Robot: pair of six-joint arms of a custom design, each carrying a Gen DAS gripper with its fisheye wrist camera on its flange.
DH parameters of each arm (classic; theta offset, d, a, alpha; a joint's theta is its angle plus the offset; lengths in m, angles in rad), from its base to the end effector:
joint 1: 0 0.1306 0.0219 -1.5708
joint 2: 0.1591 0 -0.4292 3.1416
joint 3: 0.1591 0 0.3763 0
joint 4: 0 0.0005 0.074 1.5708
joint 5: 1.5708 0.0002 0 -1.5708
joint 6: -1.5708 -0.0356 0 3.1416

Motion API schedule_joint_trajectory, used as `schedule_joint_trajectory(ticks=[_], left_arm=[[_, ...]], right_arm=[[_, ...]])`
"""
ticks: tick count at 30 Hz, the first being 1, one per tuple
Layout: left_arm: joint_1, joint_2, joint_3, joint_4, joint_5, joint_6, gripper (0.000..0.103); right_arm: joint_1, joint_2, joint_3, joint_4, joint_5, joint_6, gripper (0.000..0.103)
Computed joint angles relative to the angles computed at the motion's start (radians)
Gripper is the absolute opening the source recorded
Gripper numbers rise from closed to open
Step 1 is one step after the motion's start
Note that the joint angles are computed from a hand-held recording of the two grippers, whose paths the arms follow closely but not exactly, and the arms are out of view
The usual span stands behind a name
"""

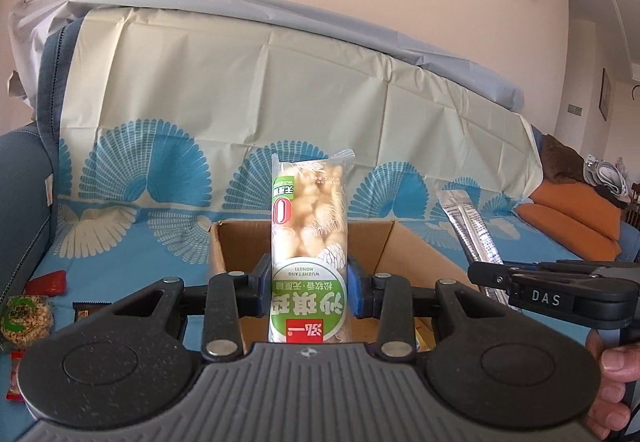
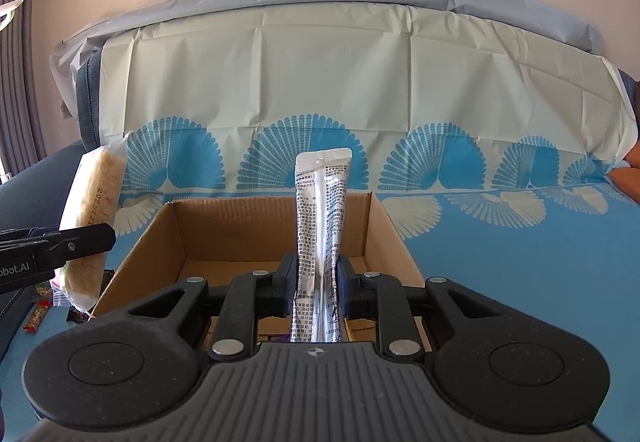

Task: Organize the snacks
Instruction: 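Lift the white peanut bar with the left tool while the right tool carries the silver packet over the box, then open both tools to drop the peanut bar and silver packet into the box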

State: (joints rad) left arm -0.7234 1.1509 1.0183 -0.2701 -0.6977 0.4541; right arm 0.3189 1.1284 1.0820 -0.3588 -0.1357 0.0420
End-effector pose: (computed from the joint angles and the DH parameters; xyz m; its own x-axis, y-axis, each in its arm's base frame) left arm 0.2976 -0.2330 0.4557 -0.2922 -0.1905 -0.9372 -0.0711 0.9816 -0.1773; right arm 0.3577 0.1227 0.4820 -0.3560 -0.1613 -0.9205 -0.4440 0.8959 0.0147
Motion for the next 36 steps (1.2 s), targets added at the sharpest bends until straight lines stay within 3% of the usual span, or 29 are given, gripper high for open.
schedule_joint_trajectory(ticks=[16,36], left_arm=[[-0.013,0.016,0.0,0.023,0.056,-0.033,0.04],[0.008,0.023,0.014,-0.011,0.105,0.018,0.043]], right_arm=[[0.014,0.005,-0.001,0.004,0.034,0.007,0.022],[0.02,0.018,0.01,-0.024,0.027,0.017,0.025]])
